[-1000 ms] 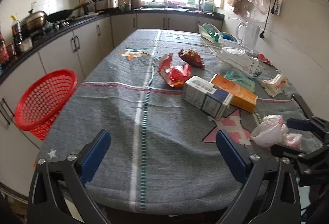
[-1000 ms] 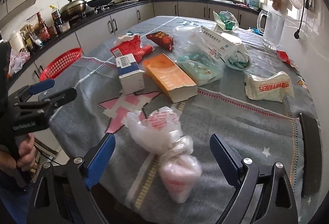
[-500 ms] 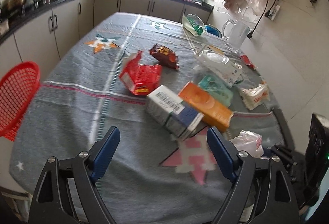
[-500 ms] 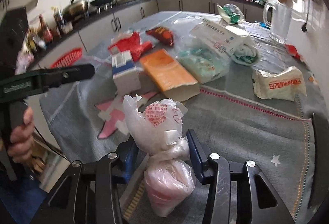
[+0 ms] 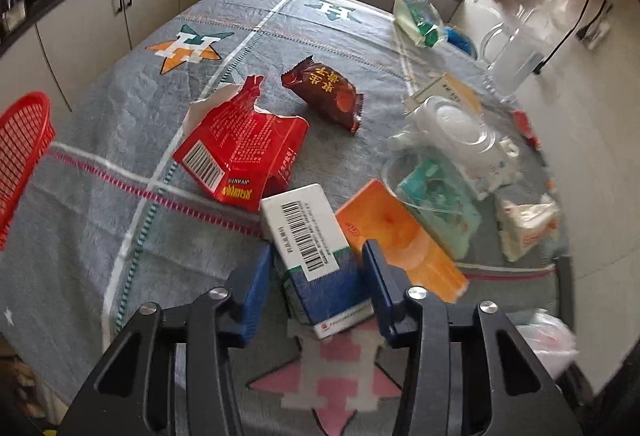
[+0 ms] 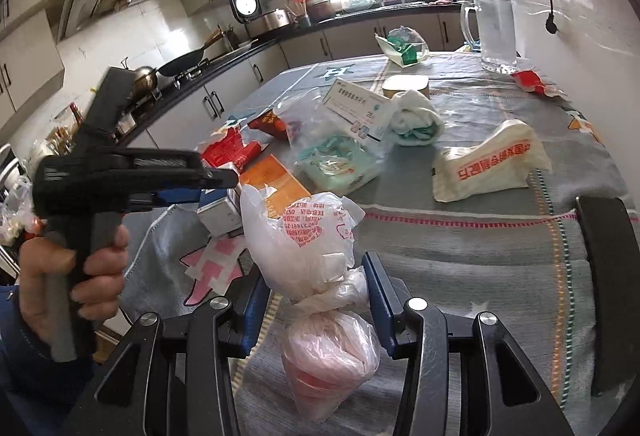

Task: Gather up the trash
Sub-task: 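Close right tool on white plastic bag bundle while left tool grasps blue-white medicine box, then carry the bag bundle and medicine box with both tools over the red basket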

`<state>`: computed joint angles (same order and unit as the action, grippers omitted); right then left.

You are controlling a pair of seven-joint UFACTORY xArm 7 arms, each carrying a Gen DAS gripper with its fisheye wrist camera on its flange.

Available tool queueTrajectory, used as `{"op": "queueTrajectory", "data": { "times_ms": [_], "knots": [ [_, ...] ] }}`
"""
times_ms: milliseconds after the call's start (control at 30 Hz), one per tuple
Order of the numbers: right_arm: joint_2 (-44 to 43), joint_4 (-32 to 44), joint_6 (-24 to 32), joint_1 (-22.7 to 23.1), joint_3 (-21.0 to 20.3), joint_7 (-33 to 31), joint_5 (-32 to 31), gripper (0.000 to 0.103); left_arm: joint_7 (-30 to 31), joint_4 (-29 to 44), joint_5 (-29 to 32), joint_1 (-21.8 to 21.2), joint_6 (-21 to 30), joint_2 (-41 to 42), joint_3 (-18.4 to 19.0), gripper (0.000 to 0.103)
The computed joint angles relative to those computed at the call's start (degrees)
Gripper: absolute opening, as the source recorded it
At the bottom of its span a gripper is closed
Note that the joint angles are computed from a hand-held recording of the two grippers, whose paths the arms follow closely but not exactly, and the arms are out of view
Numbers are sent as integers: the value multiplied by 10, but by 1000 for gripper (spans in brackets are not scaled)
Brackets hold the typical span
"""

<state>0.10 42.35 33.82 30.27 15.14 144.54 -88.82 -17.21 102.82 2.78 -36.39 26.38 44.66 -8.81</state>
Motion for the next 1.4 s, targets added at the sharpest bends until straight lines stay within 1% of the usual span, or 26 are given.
{"op": "queueTrajectory", "data": {
  "times_ms": [67,100,267,333,367,433,467,500,567,733,833,967,1033,1167,1300,1400],
  "knots": [
    [-4,-8,-3,-1,-1,16,-14,50,-10,3,16,-14,-2,1,17,42],
    [-6,-11,-4,-1,0,22,-18,50,-9,2,22,-15,-2,0,20,42],
    [-9,-20,-13,-4,0,50,-42,50,7,-44,55,-15,-28,-26,30,42],
    [-4,-17,-16,-4,-1,56,-50,50,-6,-49,72,-25,-26,-27,47,42],
    [-2,-15,-18,-5,-1,58,-53,50,-6,-46,74,-23,-23,-22,46,42],
    [4,-9,-19,-5,-2,60,-56,50,4,-40,57,-12,-16,-12,36,40],
    [7,-5,-18,-4,-2,58,-55,50,-6,-55,69,-12,-41,-18,38,38],
    [9,-2,-16,-3,-2,53,-52,50,-2,-61,72,-12,-46,-21,38,33],
    [12,3,-10,1,0,40,-40,50,5,-76,68,-3,-61,-27,29,33],
    [17,15,0,7,0,13,-15,50,4,-159,75,-3,-144,-69,39,33],
    [24,25,3,9,-1,-9,1,50,1,-208,88,-13,-198,-97,57,33],
    [42,46,4,14,-5,-32,14,50,-16,-244,103,-44,-242,-120,104,33],
    [52,57,-1,16,-9,-39,17,50,-23,-257,109,-60,-259,-128,127,33],
    [69,76,-6,20,-15,-58,26,50,-26,-280,110,-79,-282,-139,155,33],
    [83,92,-10,26,-22,-77,39,50,-21,-292,100,-90,-297,-143,172,33],
    [95,106,-17,29,-28,-91,47,50,-13,-298,89,-90,-304,-144,177,33]
  ]
}}
